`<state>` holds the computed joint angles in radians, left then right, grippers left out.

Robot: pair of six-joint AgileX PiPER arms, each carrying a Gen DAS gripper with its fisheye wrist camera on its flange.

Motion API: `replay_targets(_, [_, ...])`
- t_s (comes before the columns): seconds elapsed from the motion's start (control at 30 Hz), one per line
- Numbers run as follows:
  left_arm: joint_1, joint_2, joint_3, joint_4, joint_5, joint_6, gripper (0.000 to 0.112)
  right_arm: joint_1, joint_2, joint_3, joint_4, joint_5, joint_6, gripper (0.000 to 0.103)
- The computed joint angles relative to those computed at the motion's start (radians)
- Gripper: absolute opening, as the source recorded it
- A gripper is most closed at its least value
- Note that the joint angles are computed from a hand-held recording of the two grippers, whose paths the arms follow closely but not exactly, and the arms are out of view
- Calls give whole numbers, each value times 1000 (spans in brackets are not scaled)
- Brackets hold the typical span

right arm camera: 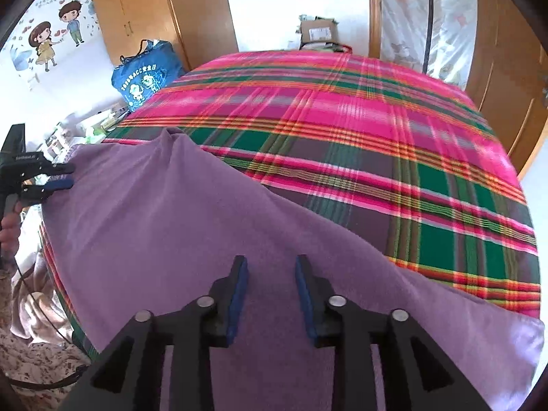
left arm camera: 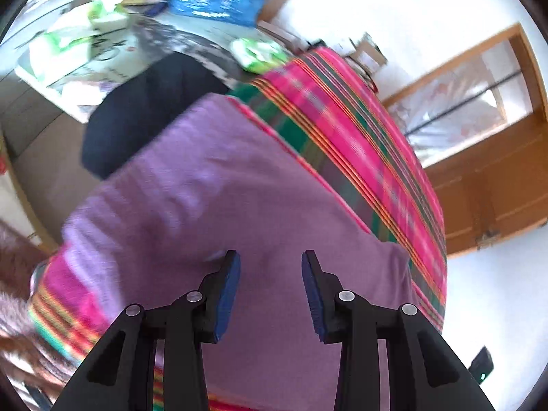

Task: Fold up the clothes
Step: 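Open the right gripper and lift both grippers away from the blanket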

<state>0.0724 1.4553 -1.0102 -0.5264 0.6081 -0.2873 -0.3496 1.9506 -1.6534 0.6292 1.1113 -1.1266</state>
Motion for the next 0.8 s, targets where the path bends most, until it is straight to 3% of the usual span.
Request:
replay_targets(0.13, [60,-61,81,-60,-6,58,39,-2,-84,120,56,15,-139,31])
replay_targets(0.33, [99,-94,141,-118,-25,123,39,0,-183,295,51,-72,-201,31])
replay_targets(0.6, [113,-104,168,-159,-27,205,39,-157,-268,436,100,-109,-261,31])
replay_targets(0.8, [88,-112,168,-105,-37,162,39,-282,-303,468,111,-105,-277,31])
